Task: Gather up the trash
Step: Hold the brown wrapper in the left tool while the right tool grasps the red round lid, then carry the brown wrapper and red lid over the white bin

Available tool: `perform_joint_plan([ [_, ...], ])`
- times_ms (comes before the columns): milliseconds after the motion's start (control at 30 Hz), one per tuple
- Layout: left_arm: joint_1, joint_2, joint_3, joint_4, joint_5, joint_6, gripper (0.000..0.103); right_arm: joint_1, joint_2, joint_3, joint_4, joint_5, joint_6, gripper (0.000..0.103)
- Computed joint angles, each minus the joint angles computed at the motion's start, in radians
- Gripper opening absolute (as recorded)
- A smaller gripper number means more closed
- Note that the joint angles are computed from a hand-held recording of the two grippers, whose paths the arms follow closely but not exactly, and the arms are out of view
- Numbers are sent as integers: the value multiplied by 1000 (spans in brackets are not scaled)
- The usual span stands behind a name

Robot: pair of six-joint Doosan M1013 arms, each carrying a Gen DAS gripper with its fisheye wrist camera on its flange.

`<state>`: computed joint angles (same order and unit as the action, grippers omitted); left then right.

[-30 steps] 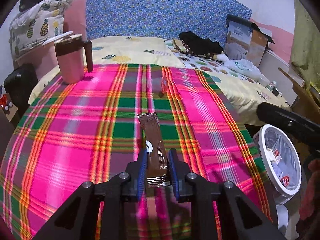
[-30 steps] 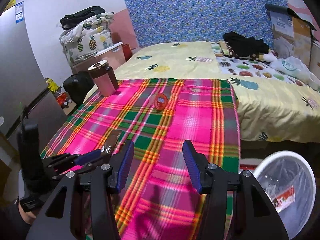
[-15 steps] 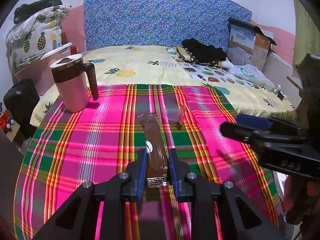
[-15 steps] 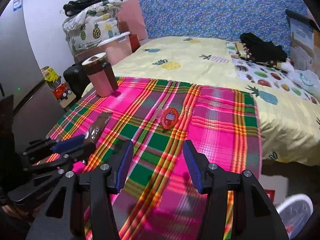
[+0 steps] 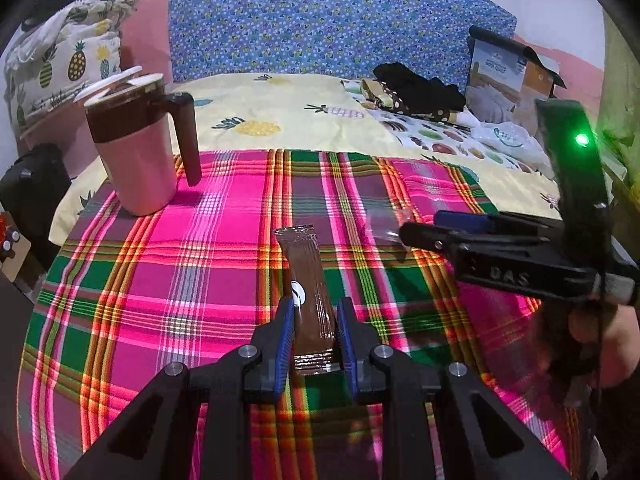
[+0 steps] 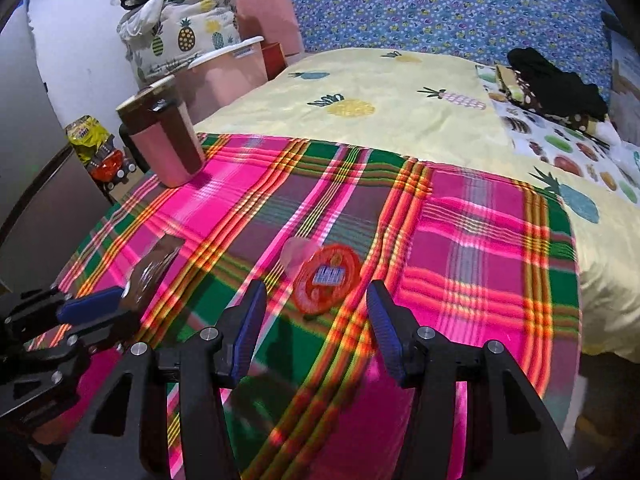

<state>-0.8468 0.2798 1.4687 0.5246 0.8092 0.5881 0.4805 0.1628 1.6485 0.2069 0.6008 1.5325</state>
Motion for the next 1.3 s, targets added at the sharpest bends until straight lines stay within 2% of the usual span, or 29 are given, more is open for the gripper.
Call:
perform_joint_plan([
  [367, 20, 6, 11, -40, -36, 17, 23, -20, 31, -19, 95, 6, -83, 54],
  [500, 21, 10, 9, -46, -28, 15, 23, -24, 38, -29, 135, 38, -116, 53],
  [533, 20, 10, 8, -46, -26, 12, 23, -26, 37, -28, 158, 44, -131, 45],
  [633, 18, 9, 8, -41, -21, 5, 23, -27, 29, -22, 183, 42, -139, 44],
  [933, -2, -8, 17, -18, -12, -35, 23, -1, -25, 16, 112, 27, -57, 44],
  [1167, -40, -23, 26, 3, 4, -70, 23, 18, -83, 64, 73, 11, 8, 44],
  [1300, -68, -35, 33, 25, 15, -99, 23, 37, -119, 98, 1, -6, 73, 44],
])
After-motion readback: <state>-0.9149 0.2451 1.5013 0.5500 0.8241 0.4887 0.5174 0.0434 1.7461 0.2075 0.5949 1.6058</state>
